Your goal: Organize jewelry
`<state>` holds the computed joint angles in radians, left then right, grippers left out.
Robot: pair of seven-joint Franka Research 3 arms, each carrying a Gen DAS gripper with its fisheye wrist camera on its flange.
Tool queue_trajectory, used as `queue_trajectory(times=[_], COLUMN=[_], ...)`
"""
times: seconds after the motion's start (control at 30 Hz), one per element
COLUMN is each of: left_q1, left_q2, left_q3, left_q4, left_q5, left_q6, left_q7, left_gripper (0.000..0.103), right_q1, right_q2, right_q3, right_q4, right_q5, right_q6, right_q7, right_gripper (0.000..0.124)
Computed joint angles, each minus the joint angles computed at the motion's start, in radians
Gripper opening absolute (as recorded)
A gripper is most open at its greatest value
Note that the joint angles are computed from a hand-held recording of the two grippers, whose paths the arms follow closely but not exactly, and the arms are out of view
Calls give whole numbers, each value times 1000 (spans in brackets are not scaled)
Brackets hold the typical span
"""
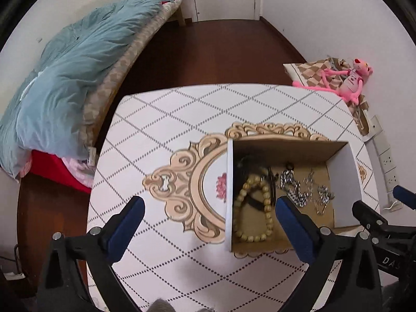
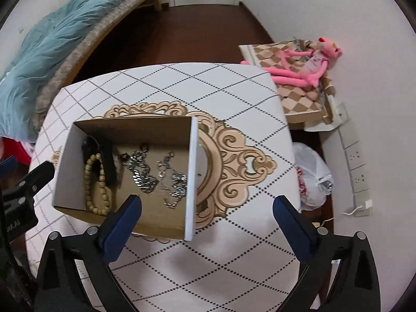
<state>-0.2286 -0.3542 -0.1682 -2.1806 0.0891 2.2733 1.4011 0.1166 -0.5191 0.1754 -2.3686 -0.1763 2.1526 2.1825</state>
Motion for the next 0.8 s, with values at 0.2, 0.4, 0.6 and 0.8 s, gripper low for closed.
queue_trajectory(times=[0.2,0.4,0.6,0.8], left_q1=[-6,-20,-40,-46], left_q2=[-35,-98,-191,-287], left_q3=[-2,-4,16,32], left_q4=[-25,-36,-30,-9], left_q5=[-2,4,-30,-48], left_q6=[-10,-31,-64,-109], left_q7=[-5,0,6,2], left_gripper=[103,102,102,102], right_q1=[-1,1,2,-6], right_q2=[-22,-84,-186,-276], right_q3=[13,30,63,101], right_q4=[-19,-21,4,67], right_q5=[-12,-18,-28,-34], right_q6=[-11,-37,-99,-175], right_q7=[35,58,78,86], right_gripper=[102,102,102,102])
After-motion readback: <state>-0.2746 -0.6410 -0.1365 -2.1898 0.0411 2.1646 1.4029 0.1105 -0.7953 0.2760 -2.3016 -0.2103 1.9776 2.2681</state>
